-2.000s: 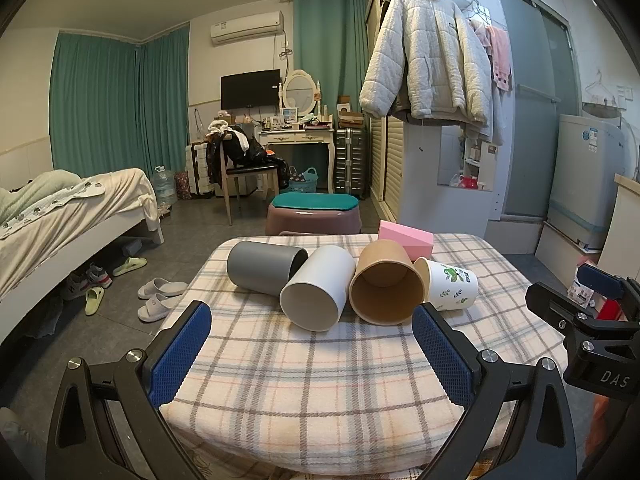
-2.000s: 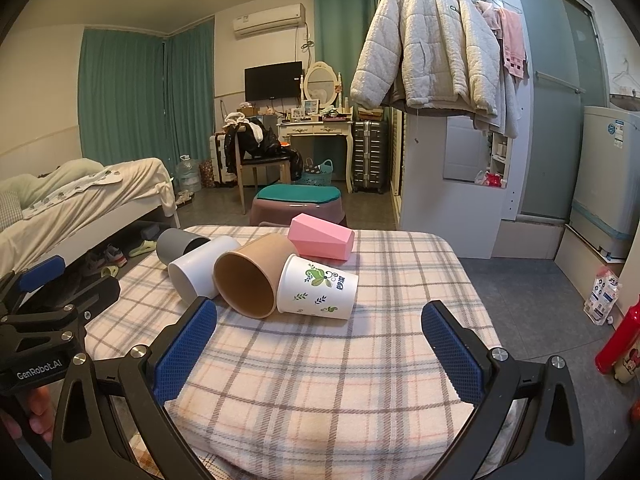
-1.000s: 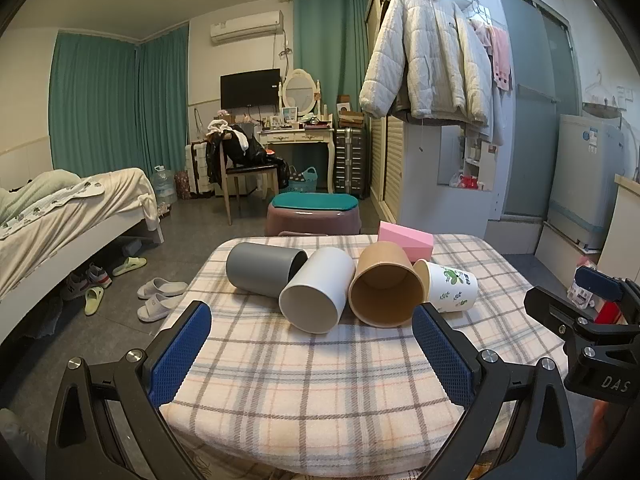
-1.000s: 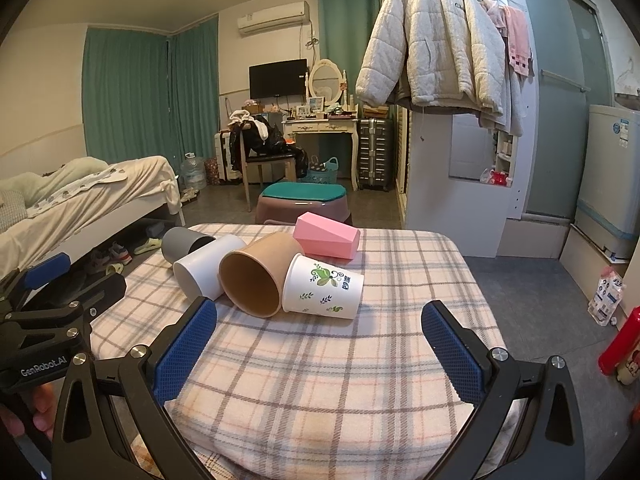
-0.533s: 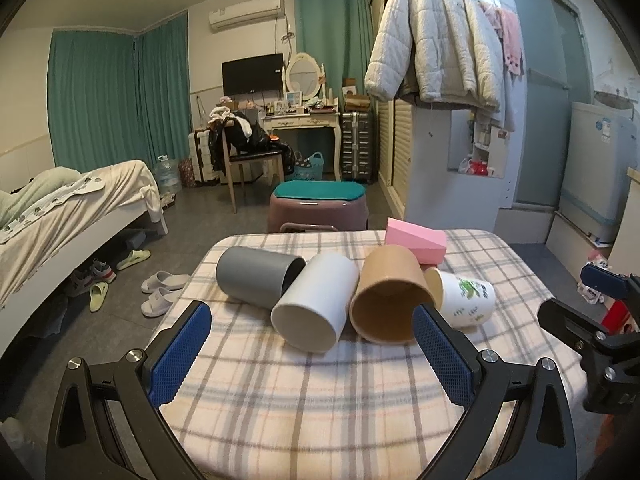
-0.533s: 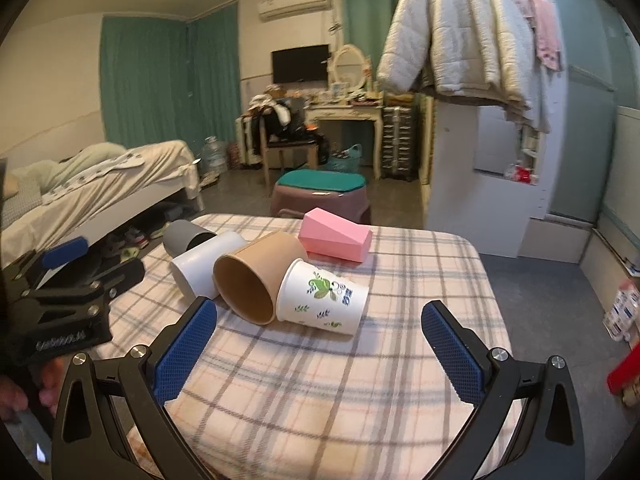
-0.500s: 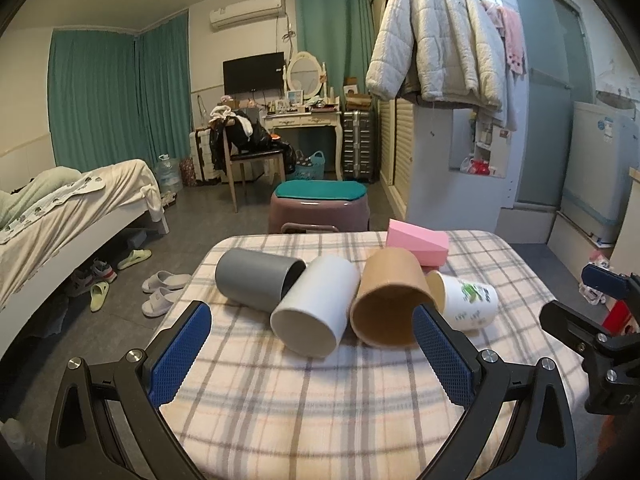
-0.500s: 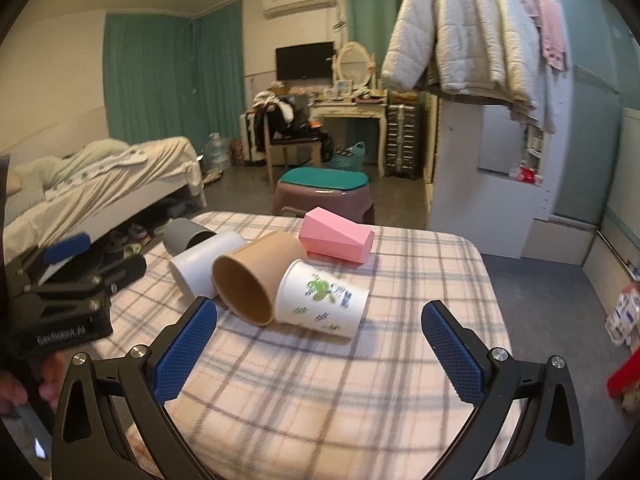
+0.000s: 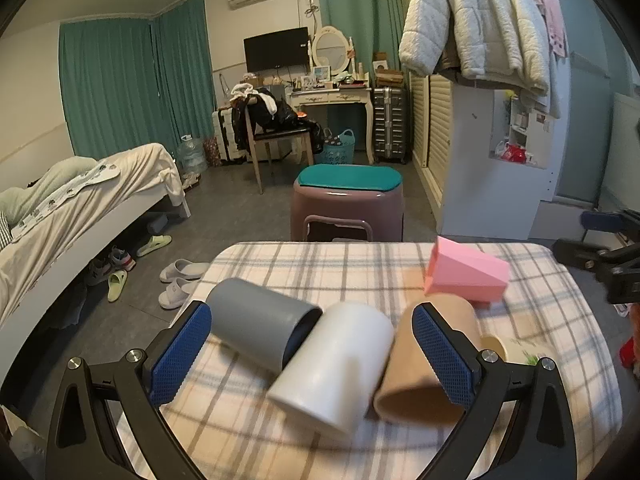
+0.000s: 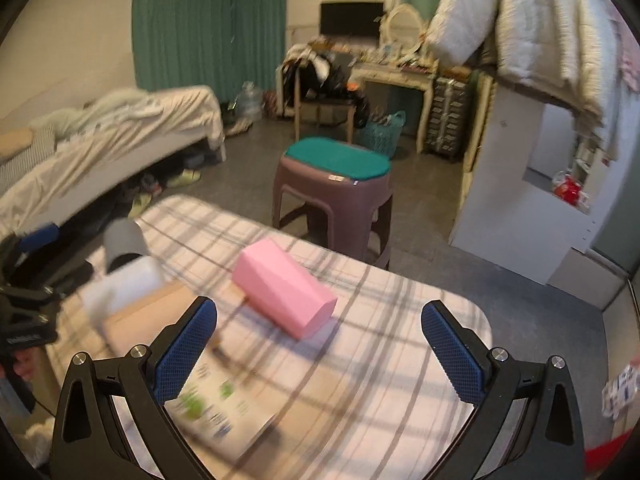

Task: Flip cup upside down
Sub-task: 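Reach the right gripper to the pink hexagonal cup and grasp it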

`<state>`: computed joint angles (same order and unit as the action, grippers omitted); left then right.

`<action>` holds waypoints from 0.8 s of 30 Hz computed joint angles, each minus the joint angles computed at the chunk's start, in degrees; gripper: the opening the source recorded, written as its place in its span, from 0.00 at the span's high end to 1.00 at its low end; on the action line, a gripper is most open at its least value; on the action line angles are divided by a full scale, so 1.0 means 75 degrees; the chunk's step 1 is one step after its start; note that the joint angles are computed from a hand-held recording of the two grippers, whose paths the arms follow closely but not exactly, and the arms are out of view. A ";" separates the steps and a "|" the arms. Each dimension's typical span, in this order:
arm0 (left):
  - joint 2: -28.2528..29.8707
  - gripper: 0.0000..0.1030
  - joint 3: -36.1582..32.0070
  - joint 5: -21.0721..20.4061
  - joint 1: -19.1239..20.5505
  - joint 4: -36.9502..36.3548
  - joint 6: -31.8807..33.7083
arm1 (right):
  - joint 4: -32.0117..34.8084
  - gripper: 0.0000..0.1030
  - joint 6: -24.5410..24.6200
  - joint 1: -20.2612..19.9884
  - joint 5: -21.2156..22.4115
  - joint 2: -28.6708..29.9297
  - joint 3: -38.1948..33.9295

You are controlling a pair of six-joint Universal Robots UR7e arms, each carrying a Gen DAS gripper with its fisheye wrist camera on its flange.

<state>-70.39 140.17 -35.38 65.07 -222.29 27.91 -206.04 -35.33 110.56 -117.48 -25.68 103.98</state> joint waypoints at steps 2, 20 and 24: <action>0.0206 0.00 -0.0290 -0.0035 0.0152 -0.0023 0.0162 | 0.0865 0.00 -0.0210 -0.0130 0.0021 0.0143 -0.0558; 0.0509 0.00 -0.1144 -0.0616 0.0975 0.0825 0.0172 | 0.4766 0.08 -0.0764 -0.0494 0.0461 0.1505 -0.3356; 0.0388 0.00 -0.1045 -0.0749 0.0975 0.0921 0.0155 | 0.5390 0.23 -0.0459 -0.0515 0.0608 0.1381 -0.3373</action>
